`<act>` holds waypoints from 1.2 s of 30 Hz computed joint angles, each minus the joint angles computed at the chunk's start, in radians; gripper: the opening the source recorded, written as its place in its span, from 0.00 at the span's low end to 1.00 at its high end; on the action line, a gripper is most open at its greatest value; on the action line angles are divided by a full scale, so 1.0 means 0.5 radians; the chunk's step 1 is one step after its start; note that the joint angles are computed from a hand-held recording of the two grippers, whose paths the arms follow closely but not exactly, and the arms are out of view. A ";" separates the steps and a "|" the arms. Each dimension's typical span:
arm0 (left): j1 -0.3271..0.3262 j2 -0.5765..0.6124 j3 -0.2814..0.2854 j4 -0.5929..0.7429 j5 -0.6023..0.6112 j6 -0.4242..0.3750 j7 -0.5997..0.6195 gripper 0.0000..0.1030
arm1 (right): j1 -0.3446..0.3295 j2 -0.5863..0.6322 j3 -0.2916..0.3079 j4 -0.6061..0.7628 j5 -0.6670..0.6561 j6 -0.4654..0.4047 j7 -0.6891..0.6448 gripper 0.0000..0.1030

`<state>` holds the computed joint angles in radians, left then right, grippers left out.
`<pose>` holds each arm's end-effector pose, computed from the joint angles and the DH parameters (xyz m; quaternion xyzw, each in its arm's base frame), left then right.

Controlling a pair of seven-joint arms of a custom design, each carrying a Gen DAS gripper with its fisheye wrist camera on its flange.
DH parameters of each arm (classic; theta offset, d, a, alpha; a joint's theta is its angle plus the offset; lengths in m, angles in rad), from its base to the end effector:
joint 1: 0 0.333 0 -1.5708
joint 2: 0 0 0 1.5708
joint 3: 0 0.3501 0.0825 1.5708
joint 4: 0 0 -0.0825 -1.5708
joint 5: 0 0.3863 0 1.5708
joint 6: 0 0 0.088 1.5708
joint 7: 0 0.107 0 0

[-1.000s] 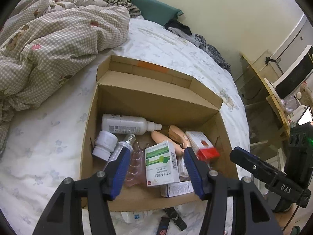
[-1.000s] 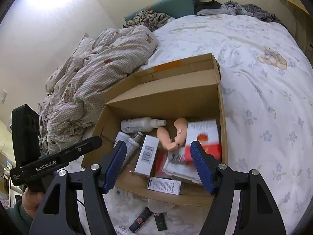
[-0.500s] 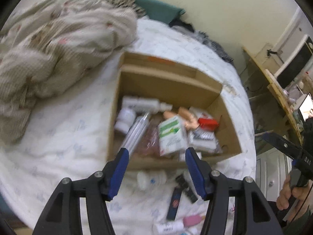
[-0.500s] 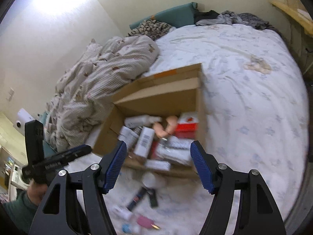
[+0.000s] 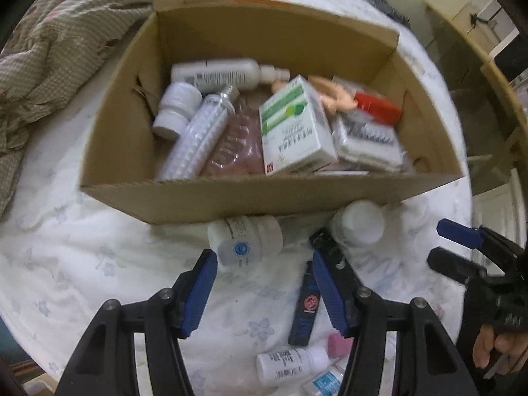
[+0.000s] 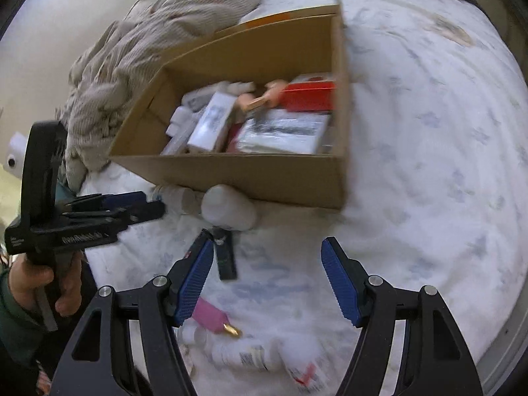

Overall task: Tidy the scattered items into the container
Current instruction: 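Grasp the white pill bottle with the left tool while the right tool grasps a white jar, then drop the pill bottle into the box with the left tool while the right tool drops the jar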

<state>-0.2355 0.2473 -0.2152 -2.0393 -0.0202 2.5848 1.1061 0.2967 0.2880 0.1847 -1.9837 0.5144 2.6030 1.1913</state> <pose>0.5671 -0.2664 0.3879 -0.7138 0.6831 -0.1533 0.0184 0.5781 0.2819 0.3869 -0.8191 0.5181 0.0352 0.2437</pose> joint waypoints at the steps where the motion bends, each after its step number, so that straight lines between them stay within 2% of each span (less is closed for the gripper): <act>1: -0.006 0.014 0.004 0.009 0.013 -0.007 -0.008 0.59 | 0.018 0.022 0.007 0.015 -0.020 0.016 -0.005 0.70; 6: -0.044 0.084 0.047 0.069 0.151 -0.071 -0.101 0.61 | 0.120 0.117 0.006 0.083 -0.197 0.127 0.048 0.70; 12: -0.061 0.123 0.094 0.112 0.293 -0.189 -0.242 0.60 | 0.197 0.258 -0.005 0.222 -0.422 0.087 0.225 0.70; 14: -0.040 0.110 0.086 0.102 0.284 -0.201 -0.239 0.52 | 0.211 0.287 -0.006 0.252 -0.470 0.075 0.276 0.70; 16: -0.022 0.097 0.080 0.092 0.273 -0.212 -0.234 0.52 | 0.211 0.312 0.001 0.276 -0.500 0.036 0.301 0.70; 18: -0.006 0.083 0.077 0.083 0.262 -0.224 -0.228 0.52 | 0.217 0.322 -0.005 0.284 -0.545 0.012 0.318 0.65; 20: 0.006 0.076 0.057 0.081 0.239 -0.233 -0.185 0.51 | 0.210 0.311 -0.008 0.275 -0.564 0.022 0.333 0.49; 21: 0.030 0.063 0.028 0.067 0.170 -0.213 -0.119 0.51 | 0.195 0.306 0.000 0.274 -0.554 0.016 0.331 0.47; 27: -0.008 -0.078 0.024 -0.037 0.211 -0.112 -0.089 0.50 | 0.100 0.206 0.083 0.220 -0.388 -0.016 0.181 0.47; 29: 0.003 -0.144 0.003 -0.092 0.159 -0.048 -0.037 0.50 | 0.077 0.140 0.105 0.170 -0.311 -0.016 0.105 0.47; 33: 0.054 -0.343 -0.081 -0.277 -0.243 0.257 0.325 0.48 | 0.015 -0.016 0.136 0.055 -0.052 -0.006 -0.085 0.47; 36: 0.020 -0.443 -0.061 -0.335 -0.228 0.466 0.357 0.48 | -0.024 -0.150 0.126 -0.021 0.221 0.005 -0.247 0.47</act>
